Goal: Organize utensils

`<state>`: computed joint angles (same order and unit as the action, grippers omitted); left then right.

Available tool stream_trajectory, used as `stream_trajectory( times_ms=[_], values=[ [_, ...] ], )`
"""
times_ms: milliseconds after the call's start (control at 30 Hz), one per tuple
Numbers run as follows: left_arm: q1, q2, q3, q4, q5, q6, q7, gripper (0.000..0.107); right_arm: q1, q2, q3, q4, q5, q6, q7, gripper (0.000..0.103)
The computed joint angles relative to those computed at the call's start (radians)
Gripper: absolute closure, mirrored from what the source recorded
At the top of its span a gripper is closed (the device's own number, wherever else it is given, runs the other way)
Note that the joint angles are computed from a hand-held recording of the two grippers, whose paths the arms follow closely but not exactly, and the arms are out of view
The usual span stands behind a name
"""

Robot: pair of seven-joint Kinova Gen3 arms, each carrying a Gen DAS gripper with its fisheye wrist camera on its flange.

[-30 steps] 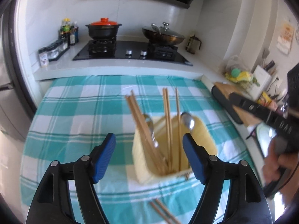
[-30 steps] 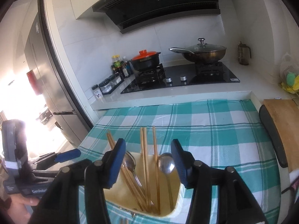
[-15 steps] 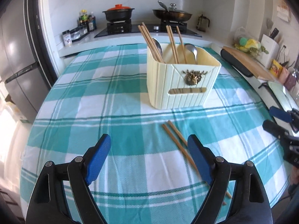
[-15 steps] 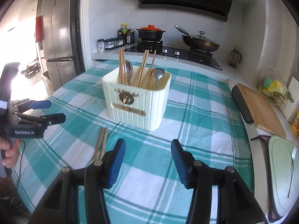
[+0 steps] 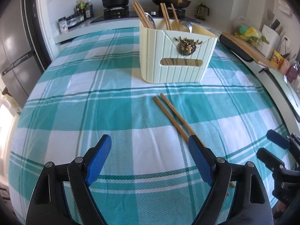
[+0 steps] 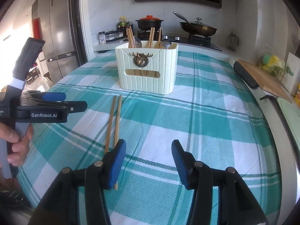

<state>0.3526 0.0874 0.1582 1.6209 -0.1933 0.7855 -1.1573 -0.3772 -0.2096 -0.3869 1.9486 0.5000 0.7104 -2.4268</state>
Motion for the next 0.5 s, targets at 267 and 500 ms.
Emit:
stream_trajectory(
  times_ms=[267,500],
  values=[
    [-0.022,0.022,0.002,0.027,0.123,-0.019,-0.055,0.023,-0.008,-0.006,0.01,0.033,-0.053,-0.04,0.011,0.053],
    [0.015,0.059,0.004,0.007,0.098,-0.022,-0.038,0.023,0.009,-0.027,-0.002,0.059,-0.066,-0.055,-0.015,0.054]
  ],
)
